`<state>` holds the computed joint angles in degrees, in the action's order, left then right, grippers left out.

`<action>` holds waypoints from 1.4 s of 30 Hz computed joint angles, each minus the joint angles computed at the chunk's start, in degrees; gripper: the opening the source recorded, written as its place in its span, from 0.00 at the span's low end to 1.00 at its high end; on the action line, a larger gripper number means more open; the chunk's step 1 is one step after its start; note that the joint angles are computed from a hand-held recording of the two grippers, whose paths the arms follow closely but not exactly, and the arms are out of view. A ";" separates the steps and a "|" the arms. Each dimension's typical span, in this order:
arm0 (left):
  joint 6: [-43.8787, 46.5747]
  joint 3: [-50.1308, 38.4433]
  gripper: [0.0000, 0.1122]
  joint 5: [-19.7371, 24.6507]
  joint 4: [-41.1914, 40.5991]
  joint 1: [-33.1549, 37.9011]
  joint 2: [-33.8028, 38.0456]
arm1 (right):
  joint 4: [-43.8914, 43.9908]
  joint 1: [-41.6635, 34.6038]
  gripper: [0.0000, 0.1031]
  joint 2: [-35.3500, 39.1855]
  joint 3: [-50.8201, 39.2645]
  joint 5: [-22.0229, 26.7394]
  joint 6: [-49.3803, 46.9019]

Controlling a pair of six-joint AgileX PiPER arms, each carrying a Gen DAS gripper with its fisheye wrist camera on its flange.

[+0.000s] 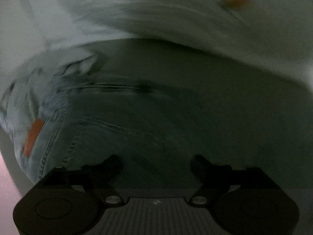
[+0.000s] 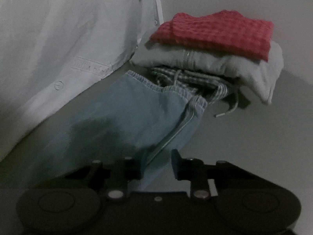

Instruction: Fold clothes

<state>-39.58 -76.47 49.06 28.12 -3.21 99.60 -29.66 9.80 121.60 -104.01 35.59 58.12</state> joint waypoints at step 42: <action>42.66 23.18 0.87 -11.60 -18.96 0.87 -22.33 | 0.69 16.86 0.78 -7.67 9.00 4.81 -13.57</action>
